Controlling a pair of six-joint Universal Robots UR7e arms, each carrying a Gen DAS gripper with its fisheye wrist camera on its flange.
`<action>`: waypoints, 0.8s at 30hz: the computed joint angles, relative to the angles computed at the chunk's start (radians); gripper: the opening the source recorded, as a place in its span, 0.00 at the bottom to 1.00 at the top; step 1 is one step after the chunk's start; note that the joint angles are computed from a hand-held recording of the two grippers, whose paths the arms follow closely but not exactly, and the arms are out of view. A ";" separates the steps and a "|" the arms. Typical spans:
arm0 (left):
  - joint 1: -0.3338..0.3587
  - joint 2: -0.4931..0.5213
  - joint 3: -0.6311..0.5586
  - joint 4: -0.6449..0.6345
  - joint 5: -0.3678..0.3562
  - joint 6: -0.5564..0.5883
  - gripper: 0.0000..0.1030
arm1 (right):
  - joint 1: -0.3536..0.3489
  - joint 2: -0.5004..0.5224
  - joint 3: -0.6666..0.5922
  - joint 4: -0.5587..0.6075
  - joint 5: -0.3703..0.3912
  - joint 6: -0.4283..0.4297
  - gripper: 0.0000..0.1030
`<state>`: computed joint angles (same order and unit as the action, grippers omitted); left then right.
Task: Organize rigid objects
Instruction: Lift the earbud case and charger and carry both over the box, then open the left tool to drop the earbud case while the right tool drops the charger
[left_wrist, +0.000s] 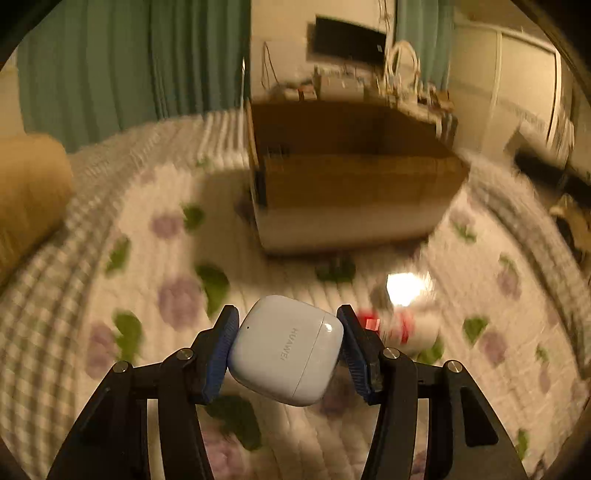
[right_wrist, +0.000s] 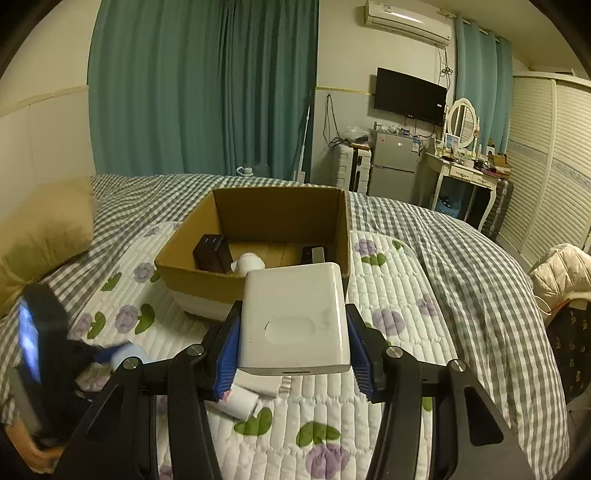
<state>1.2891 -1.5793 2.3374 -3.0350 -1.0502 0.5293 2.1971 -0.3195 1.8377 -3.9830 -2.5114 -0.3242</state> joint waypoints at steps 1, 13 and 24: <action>-0.016 -0.015 -0.006 -0.004 -0.005 -0.002 0.54 | -0.003 -0.002 -0.007 -0.005 0.006 -0.014 0.50; -0.088 0.101 -0.190 -0.064 -0.116 0.002 0.54 | -0.054 -0.009 -0.123 0.029 0.089 -0.153 0.49; -0.031 0.349 -0.408 -0.004 -0.092 0.024 0.54 | -0.162 0.015 -0.249 0.242 0.142 -0.163 0.49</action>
